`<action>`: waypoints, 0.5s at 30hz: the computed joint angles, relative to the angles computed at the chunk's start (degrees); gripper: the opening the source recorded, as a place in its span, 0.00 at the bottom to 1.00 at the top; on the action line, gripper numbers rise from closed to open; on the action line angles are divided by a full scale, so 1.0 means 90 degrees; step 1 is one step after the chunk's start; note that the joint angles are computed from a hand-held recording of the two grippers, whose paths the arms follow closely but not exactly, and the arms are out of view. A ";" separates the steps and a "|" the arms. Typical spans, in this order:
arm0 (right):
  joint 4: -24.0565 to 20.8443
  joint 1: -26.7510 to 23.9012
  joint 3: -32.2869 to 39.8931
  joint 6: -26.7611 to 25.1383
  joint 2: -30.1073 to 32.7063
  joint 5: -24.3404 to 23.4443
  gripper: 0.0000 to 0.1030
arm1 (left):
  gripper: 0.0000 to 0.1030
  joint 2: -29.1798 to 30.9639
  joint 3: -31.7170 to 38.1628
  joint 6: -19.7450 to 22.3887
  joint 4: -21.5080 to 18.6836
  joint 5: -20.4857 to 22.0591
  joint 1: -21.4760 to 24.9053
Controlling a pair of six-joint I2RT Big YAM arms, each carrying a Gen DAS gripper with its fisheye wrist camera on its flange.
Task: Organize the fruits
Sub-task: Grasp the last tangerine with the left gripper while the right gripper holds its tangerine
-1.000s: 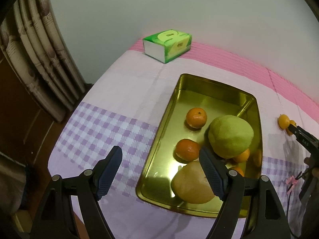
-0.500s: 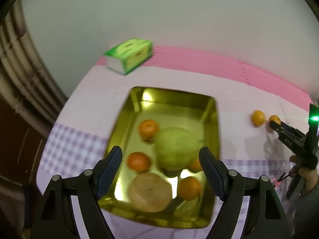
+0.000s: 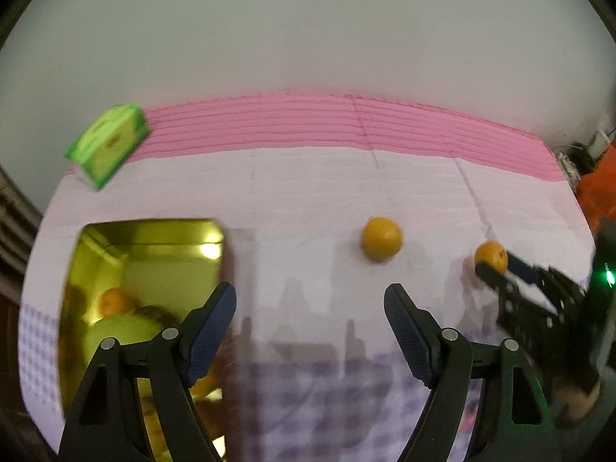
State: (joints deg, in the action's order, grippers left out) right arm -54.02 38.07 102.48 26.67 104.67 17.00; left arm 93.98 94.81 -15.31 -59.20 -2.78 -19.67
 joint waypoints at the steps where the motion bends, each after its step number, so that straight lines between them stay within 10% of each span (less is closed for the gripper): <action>1: -0.0014 0.0001 -0.0038 0.0032 -0.0039 -0.0016 0.38 | 0.77 0.0143 0.0123 -0.0023 0.0023 0.0087 -0.0047; 15: 0.0244 -0.0062 -0.0497 0.0452 -0.0335 -0.0229 0.38 | 0.67 0.1344 0.1213 -0.0293 -0.0074 0.0376 -0.0304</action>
